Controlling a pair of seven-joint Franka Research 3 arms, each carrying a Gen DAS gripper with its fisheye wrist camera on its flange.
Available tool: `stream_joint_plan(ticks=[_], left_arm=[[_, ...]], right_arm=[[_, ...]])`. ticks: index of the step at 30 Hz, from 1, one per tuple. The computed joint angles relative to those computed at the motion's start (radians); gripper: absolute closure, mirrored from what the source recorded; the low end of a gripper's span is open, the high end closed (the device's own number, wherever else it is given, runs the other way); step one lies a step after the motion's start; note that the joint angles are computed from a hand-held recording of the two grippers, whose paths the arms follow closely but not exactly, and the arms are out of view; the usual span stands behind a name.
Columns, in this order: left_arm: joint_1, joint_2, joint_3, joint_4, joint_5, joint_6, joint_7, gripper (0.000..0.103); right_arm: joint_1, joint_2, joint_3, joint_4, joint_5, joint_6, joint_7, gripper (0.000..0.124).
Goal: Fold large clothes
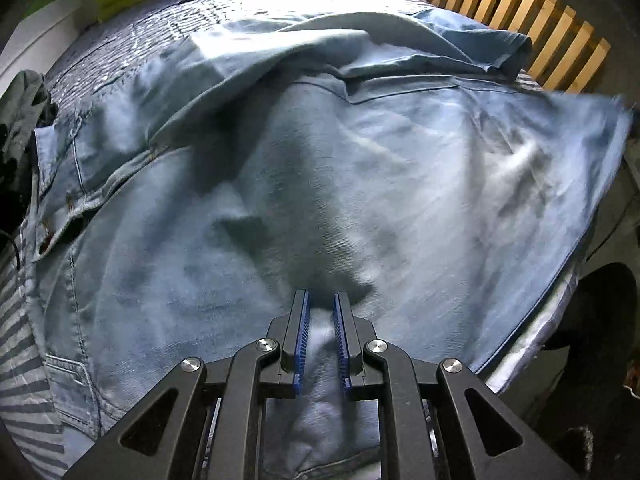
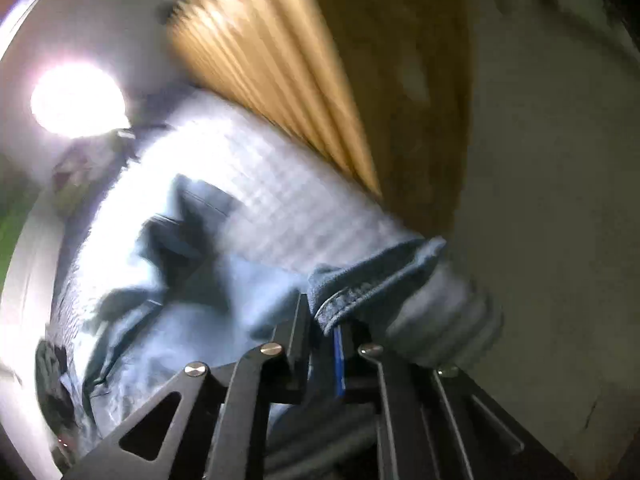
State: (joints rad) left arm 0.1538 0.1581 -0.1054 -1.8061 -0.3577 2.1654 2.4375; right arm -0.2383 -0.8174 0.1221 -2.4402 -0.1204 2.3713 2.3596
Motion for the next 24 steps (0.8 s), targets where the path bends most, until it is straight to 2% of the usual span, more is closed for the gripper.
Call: stream_joint_plan(ticks=[2,4,7,9,11,14,16,18,21,24], left_arm=[[0.002,-0.005,0.0,-0.006,-0.006,0.001,0.005,0.09],[0.001,-0.011,0.0,-0.019,-0.004,0.012,0.017,0.09],[0.001,-0.024,0.002,-0.036,-0.008,0.019,0.039,0.09],[-0.003,-0.027,0.002,-0.042,-0.008,0.018,0.043,0.09],[-0.004,-0.027,0.004,-0.04,-0.007,0.011,0.045,0.09],[0.001,-0.019,0.011,-0.016,0.004,-0.007,0.055,0.089],[0.003,-0.022,0.012,-0.016,0.008,-0.009,0.057,0.089],[0.005,-0.02,0.013,-0.013,0.011,-0.01,0.052,0.088],[0.011,-0.018,0.016,-0.008,0.007,-0.012,0.04,0.087],[0.016,-0.015,0.021,-0.001,0.017,-0.012,0.025,0.087]], right_arm=[[-0.038,-0.059,0.078,0.026,-0.092,0.056,0.008,0.119],[-0.048,-0.091,0.118,0.042,-0.132,0.014,0.004,0.119],[0.013,-0.16,0.078,-0.052,-0.071,-0.061,0.011,0.119],[0.063,-0.156,0.017,-0.135,0.016,-0.167,0.003,0.119],[0.064,-0.127,-0.003,-0.19,0.062,-0.266,0.002,0.119],[0.077,-0.167,-0.055,-0.274,0.118,-0.229,0.024,0.119],[0.075,-0.178,-0.063,-0.278,0.13,-0.217,0.007,0.118],[0.072,-0.163,-0.067,-0.248,0.124,-0.255,-0.031,0.116],[0.026,-0.193,-0.041,-0.217,0.069,-0.28,-0.038,0.103],[-0.017,-0.208,-0.052,-0.189,0.026,-0.251,-0.051,0.101]])
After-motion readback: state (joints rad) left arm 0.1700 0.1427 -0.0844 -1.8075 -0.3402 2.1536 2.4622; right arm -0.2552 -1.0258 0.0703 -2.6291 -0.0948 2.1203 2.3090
